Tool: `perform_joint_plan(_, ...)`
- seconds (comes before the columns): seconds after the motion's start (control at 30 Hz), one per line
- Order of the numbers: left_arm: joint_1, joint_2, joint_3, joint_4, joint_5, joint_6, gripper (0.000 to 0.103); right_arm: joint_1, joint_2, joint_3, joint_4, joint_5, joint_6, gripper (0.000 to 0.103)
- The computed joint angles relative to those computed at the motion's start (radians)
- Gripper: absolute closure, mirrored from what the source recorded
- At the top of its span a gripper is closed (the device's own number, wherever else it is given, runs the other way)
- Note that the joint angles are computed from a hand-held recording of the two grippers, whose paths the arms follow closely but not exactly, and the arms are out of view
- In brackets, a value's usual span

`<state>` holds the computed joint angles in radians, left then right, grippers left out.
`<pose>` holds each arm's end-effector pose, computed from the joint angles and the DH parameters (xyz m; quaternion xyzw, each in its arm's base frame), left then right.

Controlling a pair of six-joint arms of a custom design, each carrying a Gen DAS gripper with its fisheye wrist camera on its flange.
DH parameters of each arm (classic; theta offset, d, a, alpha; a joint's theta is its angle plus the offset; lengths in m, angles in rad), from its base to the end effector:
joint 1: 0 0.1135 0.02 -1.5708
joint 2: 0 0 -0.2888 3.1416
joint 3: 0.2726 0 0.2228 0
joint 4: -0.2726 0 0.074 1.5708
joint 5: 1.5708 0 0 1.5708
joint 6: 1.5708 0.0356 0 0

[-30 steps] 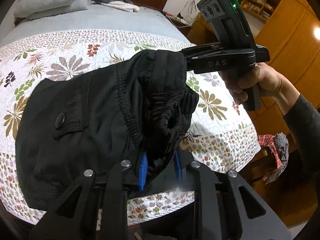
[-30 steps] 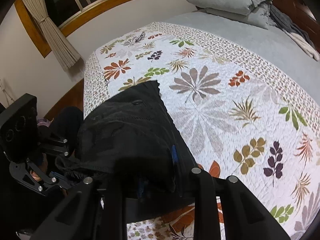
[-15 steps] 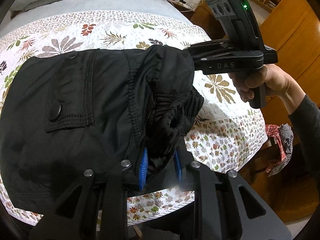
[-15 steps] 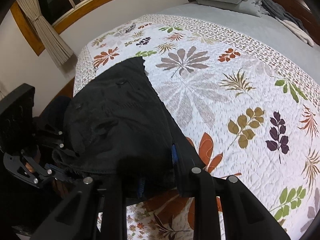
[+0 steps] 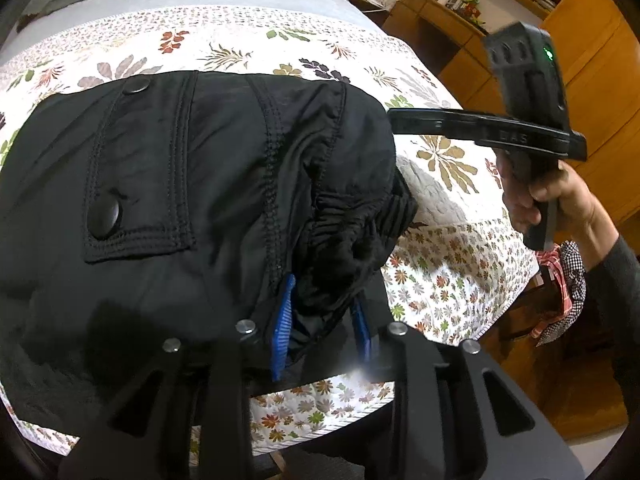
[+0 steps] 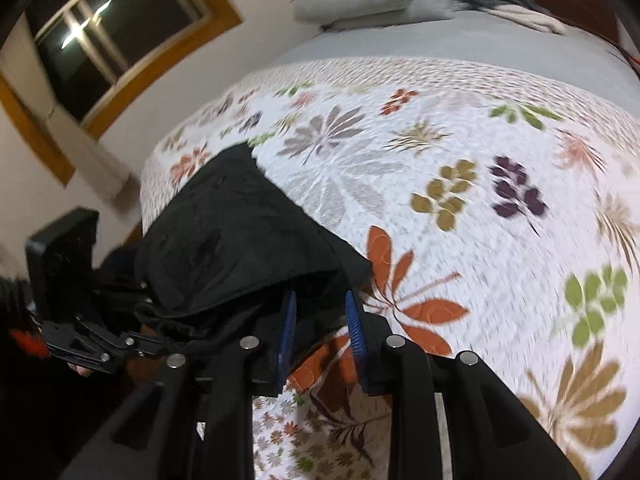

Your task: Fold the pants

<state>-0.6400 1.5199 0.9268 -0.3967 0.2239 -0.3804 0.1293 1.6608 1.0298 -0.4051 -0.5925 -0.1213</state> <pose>0.2170 -0.1714 0.2409 0.1550 0.9400 -0.2324 0.1961 0.3022 0.0593 0.2339 -0.1918 0.9056 0.2826 0.2515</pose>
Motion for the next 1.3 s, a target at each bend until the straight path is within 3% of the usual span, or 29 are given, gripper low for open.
perform_joint_plan(0.13, 0.02, -0.038, -0.028, 0.036, 0.077, -0.009, 0.033, -0.01, -0.1, -0.099, 0.068, 0.007, 0.095, 0.075)
perform_joint_plan(0.23, 0.011, -0.112, -0.036, 0.018, 0.021, 0.002, 0.02, 0.038, -0.207, -0.162, 0.115, 0.049, 0.203, 0.068)
perform_joint_plan(0.3, 0.044, -0.162, -0.042, -0.009, 0.039, 0.018, 0.019, 0.082, -0.277, -0.203, 0.158, 0.07, 0.306, 0.057)
perform_joint_plan(0.4, 0.134, -0.241, -0.05, -0.06, 0.081, 0.063, 0.017, 0.141, -0.353, -0.263, 0.227, 0.092, 0.453, 0.057)
perform_joint_plan(0.53, 0.415, -0.347, -0.083, -0.087, 0.226, 0.194, 0.013, 0.271, -0.426, -0.319, 0.308, 0.198, 0.613, 0.057)
perform_joint_plan(0.63, 0.672, -0.262, -0.041, -0.135, 0.404, 0.325, 0.013, 0.376, -0.418, -0.337, 0.385, 0.26, 0.692, 0.057)
perform_joint_plan(0.73, 0.749, -0.188, -0.03, -0.141, 0.472, 0.405, 0.013, 0.474, -0.356, -0.324, 0.422, 0.326, 0.708, 0.057)
perform_joint_plan(0.83, 0.765, -0.078, -0.051, -0.103, 0.483, 0.455, 0.013, 0.501, -0.284, -0.344, 0.47, 0.329, 0.729, 0.057)
perform_joint_plan(0.87, 0.776, -0.06, -0.07, -0.088, 0.482, 0.473, 0.013, 0.501, -0.262, -0.355, 0.476, 0.332, 0.729, 0.058)
perform_joint_plan(1.0, 0.751, -0.009, -0.123, 0.004, 0.458, 0.507, 0.013, 0.426, -0.19, -0.471, 0.619, 0.265, 0.779, 0.083)
perform_joint_plan(1.03, 0.748, -0.007, -0.126, 0.012, 0.453, 0.508, 0.013, 0.412, -0.187, -0.473, 0.62, 0.246, 0.788, 0.083)
perform_joint_plan(1.17, 0.808, -0.016, -0.076, -0.085, 0.525, 0.533, 0.013, 0.363, -0.245, -0.419, 0.563, 0.208, 0.791, 0.076)
perform_joint_plan(1.27, 0.865, -0.05, -0.055, -0.105, 0.567, 0.535, 0.012, 0.286, -0.245, -0.374, 0.612, 0.197, 0.854, 0.052)
perform_joint_plan(1.3, 0.888, -0.052, -0.041, -0.127, 0.586, 0.545, 0.012, 0.265, -0.22, -0.37, 0.65, 0.174, 0.873, 0.052)
